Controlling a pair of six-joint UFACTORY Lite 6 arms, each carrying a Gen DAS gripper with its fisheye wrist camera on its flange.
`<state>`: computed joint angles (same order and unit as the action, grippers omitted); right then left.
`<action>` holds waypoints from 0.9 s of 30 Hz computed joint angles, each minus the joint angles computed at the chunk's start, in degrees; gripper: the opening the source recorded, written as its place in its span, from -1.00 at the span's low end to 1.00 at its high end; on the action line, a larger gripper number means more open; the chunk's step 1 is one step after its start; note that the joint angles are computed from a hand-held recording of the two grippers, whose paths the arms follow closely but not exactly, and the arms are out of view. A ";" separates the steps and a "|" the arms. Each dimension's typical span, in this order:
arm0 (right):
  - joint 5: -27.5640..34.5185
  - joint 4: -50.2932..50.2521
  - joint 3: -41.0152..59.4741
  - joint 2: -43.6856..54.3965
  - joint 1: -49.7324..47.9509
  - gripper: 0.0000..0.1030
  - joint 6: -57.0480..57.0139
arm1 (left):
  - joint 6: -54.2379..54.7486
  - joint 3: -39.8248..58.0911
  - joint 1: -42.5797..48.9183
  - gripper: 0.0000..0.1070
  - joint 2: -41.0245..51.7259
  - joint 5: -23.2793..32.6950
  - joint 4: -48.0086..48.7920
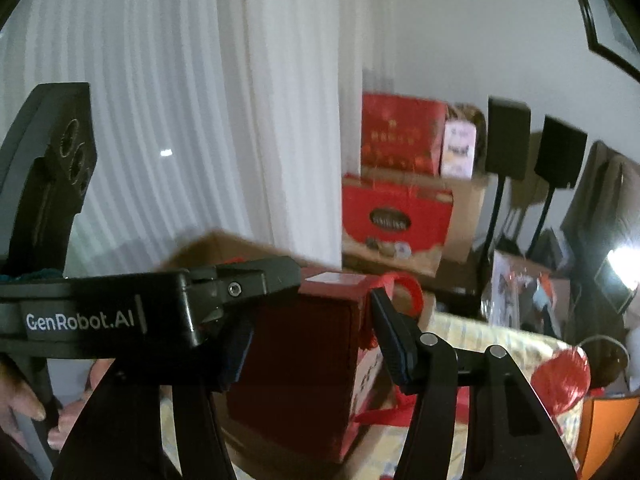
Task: Organize objects
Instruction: 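Lift the red gift box with both grippers and carry it over the cardboard box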
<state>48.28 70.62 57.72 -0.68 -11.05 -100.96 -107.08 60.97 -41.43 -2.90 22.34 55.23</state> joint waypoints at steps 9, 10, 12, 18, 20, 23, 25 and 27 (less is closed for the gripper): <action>2.36 -5.53 -7.60 -1.19 -2.50 -0.19 -5.59 | -5.67 -4.69 -0.28 0.05 3.81 -8.29 3.58; 2.81 -5.74 -7.82 -1.41 -3.46 -0.18 -5.76 | -6.48 -5.18 -0.28 0.05 3.21 -7.95 4.21; 5.04 -6.91 -7.08 -1.24 -6.33 -0.17 -5.37 | -6.62 -6.09 -0.47 0.11 2.06 -6.62 4.20; 10.20 -8.71 -1.09 2.74 -13.35 -0.03 -1.46 | -5.88 -7.23 -1.00 0.21 1.72 -4.20 3.23; 9.49 -9.03 0.33 4.11 -13.97 -0.03 -0.59 | -3.81 -6.76 -1.62 0.21 2.68 -2.78 1.55; 7.90 -9.76 1.51 6.12 -13.97 -0.03 0.76 | -1.28 -5.86 -2.97 0.21 4.12 -0.55 -0.50; 8.06 -10.33 2.22 7.67 -13.41 -0.03 1.85 | -0.07 -5.62 -3.47 0.14 4.73 0.27 -1.72; 9.44 -11.13 2.29 8.77 -13.41 -0.03 2.36 | 0.28 -6.02 -3.63 0.05 4.96 0.32 -2.14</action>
